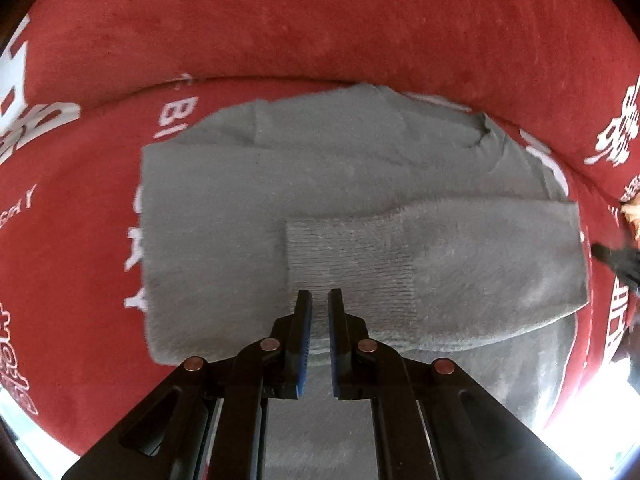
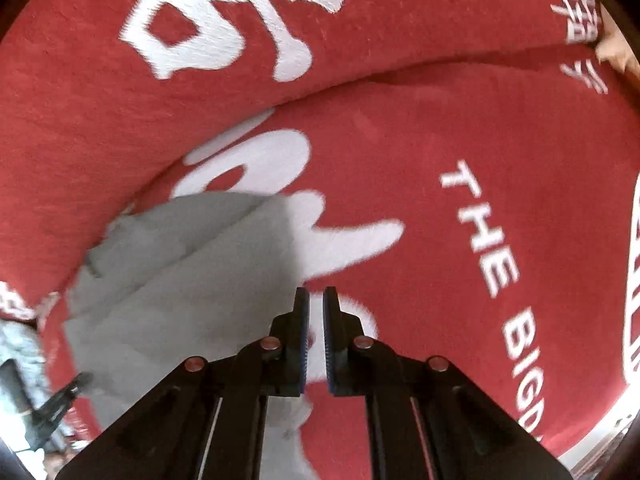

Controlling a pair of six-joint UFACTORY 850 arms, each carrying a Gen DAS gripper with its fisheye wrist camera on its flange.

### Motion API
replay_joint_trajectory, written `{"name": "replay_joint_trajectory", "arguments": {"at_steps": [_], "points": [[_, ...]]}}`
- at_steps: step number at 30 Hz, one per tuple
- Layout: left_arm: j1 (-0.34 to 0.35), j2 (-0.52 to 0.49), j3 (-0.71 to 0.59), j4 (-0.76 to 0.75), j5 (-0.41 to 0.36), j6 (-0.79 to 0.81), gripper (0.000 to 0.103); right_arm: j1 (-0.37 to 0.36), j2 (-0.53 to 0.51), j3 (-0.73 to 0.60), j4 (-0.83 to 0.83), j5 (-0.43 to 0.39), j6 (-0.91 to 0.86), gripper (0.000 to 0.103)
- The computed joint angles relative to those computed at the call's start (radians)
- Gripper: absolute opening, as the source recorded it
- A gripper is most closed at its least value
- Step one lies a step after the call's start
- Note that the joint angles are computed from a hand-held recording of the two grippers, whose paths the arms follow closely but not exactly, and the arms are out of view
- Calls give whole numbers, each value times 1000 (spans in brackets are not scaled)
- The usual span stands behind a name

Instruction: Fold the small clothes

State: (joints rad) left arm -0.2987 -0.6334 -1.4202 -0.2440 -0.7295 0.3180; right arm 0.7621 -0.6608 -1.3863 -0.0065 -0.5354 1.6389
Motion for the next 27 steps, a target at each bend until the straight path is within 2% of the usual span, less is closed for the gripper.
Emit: {"name": "replay_joint_trajectory", "arguments": {"at_steps": [3,7,9,12,13,15,17,21,25,27], "points": [[1,-1,-11,5,-7,-13,8,21,11,-7,24,44,-20,8],[-13,-18,-14,21,-19,-31,8,47,-47,-90,78,74,-90,8],[-23,-22,-3,49,-20,-48,8,50,-87,-141,115,49,-157,8],[-31,0,36,67,22,-55,8,57,-136,-178,226,-2,-274,8],[-30,5,41,66,18,-58,8,58,-137,-158,266,10,-297,6],[-26,13,47,67,11,-63,8,64,-104,-95,271,95,-268,5],[-27,17,46,90,2,-78,8,66,-86,-68,293,119,-268,5],[-43,28,57,156,-5,-140,8,68,-84,-76,326,100,-312,7],[-50,44,72,154,-25,-178,8,62,-91,-100,338,75,-333,9],[-60,56,83,160,-24,-192,8,64,-80,-97,337,75,-335,15]]}}
